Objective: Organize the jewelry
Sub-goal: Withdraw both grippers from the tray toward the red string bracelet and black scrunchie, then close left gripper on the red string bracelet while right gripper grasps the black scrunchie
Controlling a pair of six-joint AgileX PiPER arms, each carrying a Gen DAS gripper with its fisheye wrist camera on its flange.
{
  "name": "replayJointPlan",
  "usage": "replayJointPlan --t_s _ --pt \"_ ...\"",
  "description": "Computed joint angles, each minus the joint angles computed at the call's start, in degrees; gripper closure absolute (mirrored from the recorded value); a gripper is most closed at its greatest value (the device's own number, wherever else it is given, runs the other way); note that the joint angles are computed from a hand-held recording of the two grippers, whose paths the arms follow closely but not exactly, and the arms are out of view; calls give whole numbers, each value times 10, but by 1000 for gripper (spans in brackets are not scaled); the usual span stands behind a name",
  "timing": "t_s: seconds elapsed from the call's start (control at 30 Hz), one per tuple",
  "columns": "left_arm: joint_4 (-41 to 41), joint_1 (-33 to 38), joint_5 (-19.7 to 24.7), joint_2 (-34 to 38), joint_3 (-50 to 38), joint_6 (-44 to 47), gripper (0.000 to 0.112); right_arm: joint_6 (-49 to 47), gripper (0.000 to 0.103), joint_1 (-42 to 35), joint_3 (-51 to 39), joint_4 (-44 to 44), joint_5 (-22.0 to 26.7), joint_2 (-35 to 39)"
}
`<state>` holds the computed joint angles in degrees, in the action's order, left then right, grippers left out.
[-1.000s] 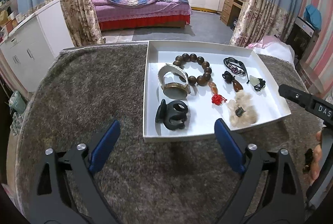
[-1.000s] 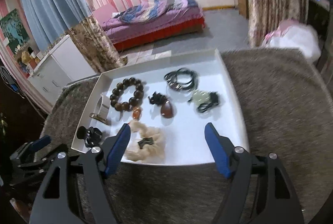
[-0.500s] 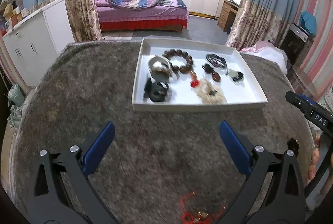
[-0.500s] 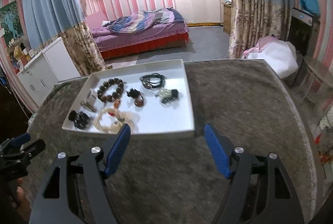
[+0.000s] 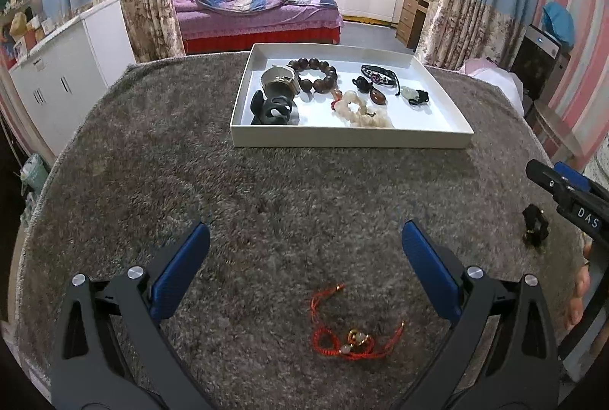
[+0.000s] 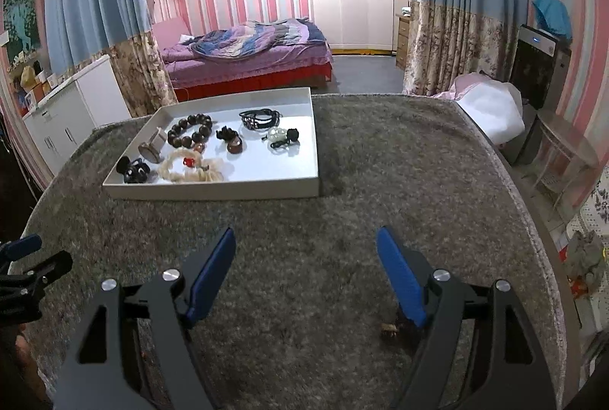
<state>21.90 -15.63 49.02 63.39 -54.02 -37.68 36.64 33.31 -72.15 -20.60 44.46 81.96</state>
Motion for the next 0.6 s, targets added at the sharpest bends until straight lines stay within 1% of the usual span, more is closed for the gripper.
replayJointPlan --t_s 0.2,0.33,0.47,0.6 --pt "41 -38 19 -12 15 -56 12 1 26 -15 36 -3 -5 -27" --pt "47 -53 19 -19 32 -74 12 3 26 -34 63 -9 -8 -45" --pt "45 -64 11 -28 59 -82 12 4 26 -58 93 -17 -10 -57" --pt "20 -70 -10 -10 85 -77 12 -23 26 -94 117 9 -23 -58"
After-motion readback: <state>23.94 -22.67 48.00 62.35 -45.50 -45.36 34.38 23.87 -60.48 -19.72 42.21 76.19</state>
